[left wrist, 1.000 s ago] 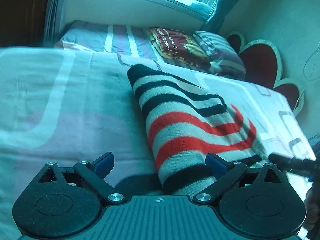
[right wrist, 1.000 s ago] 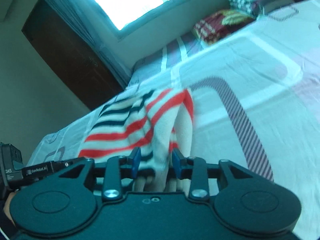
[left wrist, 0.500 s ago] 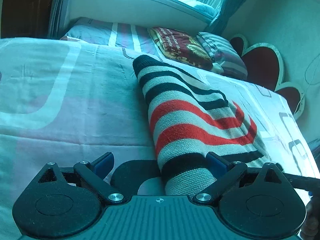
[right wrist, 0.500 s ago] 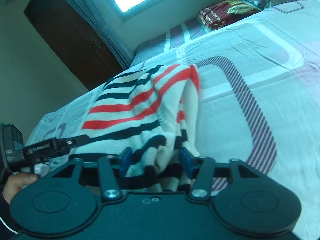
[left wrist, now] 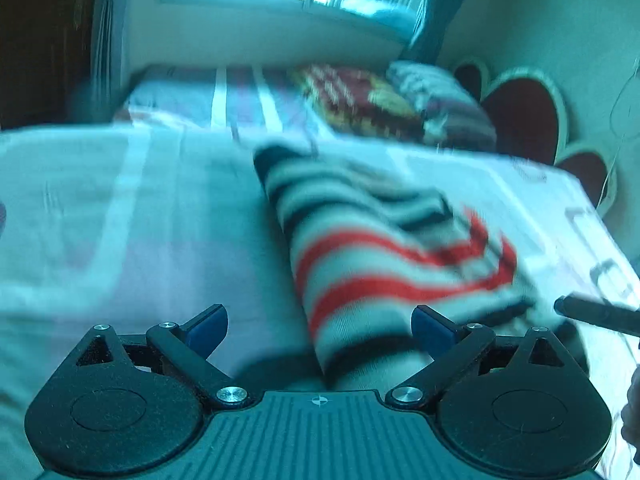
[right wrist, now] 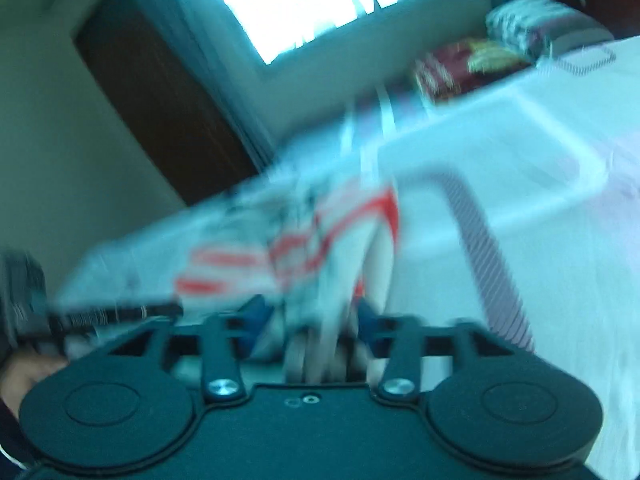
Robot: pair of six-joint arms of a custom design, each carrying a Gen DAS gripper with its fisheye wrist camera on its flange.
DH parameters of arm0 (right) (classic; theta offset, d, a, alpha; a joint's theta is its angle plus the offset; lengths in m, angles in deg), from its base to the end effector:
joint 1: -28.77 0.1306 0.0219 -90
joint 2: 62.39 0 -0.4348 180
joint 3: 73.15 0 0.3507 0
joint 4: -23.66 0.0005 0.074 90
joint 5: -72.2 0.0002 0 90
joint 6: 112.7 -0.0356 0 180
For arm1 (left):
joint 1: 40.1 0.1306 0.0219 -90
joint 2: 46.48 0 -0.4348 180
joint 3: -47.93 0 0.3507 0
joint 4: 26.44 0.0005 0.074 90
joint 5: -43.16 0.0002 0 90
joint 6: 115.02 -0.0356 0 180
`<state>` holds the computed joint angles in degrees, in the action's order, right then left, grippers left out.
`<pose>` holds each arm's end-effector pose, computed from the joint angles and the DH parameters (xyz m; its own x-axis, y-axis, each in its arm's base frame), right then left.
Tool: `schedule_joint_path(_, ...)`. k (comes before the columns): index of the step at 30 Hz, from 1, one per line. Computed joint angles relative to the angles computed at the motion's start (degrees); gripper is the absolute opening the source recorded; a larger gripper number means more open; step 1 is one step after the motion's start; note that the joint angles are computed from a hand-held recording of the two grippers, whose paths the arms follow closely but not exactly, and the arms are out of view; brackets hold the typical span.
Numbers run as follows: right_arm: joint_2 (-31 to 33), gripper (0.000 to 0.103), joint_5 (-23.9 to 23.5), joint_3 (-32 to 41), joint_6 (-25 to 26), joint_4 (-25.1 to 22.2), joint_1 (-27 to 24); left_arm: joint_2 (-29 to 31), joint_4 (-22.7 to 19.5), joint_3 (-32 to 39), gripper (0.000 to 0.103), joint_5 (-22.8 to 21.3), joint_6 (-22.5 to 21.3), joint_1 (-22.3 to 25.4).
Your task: Fold small clothes
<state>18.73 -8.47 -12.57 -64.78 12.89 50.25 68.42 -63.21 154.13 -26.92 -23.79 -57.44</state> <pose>0.3525 0.1320 0.3803 -0.5147 0.5081 -0.6906 0.1516 0.8467 0.5100 0.5946 -0.1989 0.3952 -0.6912 0.1947 -0.6959 0.4936 0.8306 -0.2579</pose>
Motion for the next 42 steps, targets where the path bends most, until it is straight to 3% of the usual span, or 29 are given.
schedule_joint_path(2,1.4,0.049,-3.94,-0.23,-1.73,4.12,-4.44,2.4,-1.2,3.87,0.098,0.63,2.16,0.56)
schedule_joint_path(5,6.05,0.046,-11.26,1.12,-5.66,7.26,-9.81,6.31,-5.27,9.58,0.098,0.26,1.07,0.37)
schedule_joint_path(8,9.74,0.044,-13.36,4.17,-3.8,5.96,-10.91,9.02,-7.86,12.87,0.098,3.13,0.69,0.56)
schedule_joint_path(10,11.83,0.032,-13.81,6.88,0.82,2.71,-10.73,9.92,-8.12,13.68,0.098,3.59,0.85,0.4)
schedule_joint_path(11,12.68,0.015,-12.57,8.33,4.35,1.23,-9.97,10.3,-8.29,14.15,0.098,3.28,0.74,0.27)
schedule_joint_path(12,12.87,0.011,-9.23,9.06,8.28,0.17,-8.85,10.65,-8.62,14.56,0.098,3.19,0.48,0.18)
schedule_joint_path(15,13.94,0.01,-0.16,10.67,19.2,-1.15,-5.95,10.88,-7.72,14.08,0.099,1.93,-0.1,-0.32)
schedule_joint_path(17,15.36,0.01,4.62,11.09,23.2,-2.08,-4.64,10.88,-7.03,13.25,0.1,0.27,-0.31,-1.0)
schedule_joint_path(20,16.16,0.012,4.34,10.99,20.92,-1.61,-5.16,10.82,-7.13,13.32,0.103,-3.59,-2.38,-2.35)
schedule_joint_path(22,15.35,0.026,5.99,11.76,19.08,-3.01,-5.1,10.15,-7.91,13.75,0.101,-3.84,-3.02,-2.3)
schedule_joint_path(23,13.61,0.027,7.03,10.38,19.05,-0.95,-4.86,9.04,-6.43,12.66,0.099,-3.16,-3.52,-2.0)
schedule_joint_path(24,12.66,0.021,7.06,10.04,19.01,0.34,-4.96,8.29,-5.24,12.07,0.099,-2.73,-3.54,-1.65)
schedule_joint_path(26,13.24,0.015,5.53,12.19,18.27,-2.2,-5.73,8.24,-3.62,12.23,0.099,-3.52,-2.86,-1.69)
schedule_joint_path(29,16.82,0.009,3.73,15.74,18.73,-6.52,-6.17,11.36,-8.37,16.82,0.099,-8.15,-4.71,-2.73)
schedule_joint_path(32,18.2,0.006,4.64,16.65,18.46,-9.84,-6.14,12.19,-10.82,18.32,0.099,-7.34,-3.54,-2.51)
schedule_joint_path(34,16.75,0.016,6.89,17.17,17.55,-11.66,-4.99,9.05,-7.43,14.56,0.099,-6.14,-3.61,-2.06)
schedule_joint_path(36,13.27,0.025,7.99,14.54,19.16,-7.85,-2.74,5.22,-3.33,9.0,0.099,-3.33,-4.31,-1.36)
schedule_joint_path(39,10.33,0.023,6.9,13.54,22.58,-8.86,1.5,1.2,-0.13,2.31,0.099,-4.36,-6.52,-1.2)
schedule_joint_path(42,10.47,0.023,7.68,13.89,25.03,-13.63,4.69,-0.5,1.97,-1.83,0.1,-4.56,-6.14,-0.69)
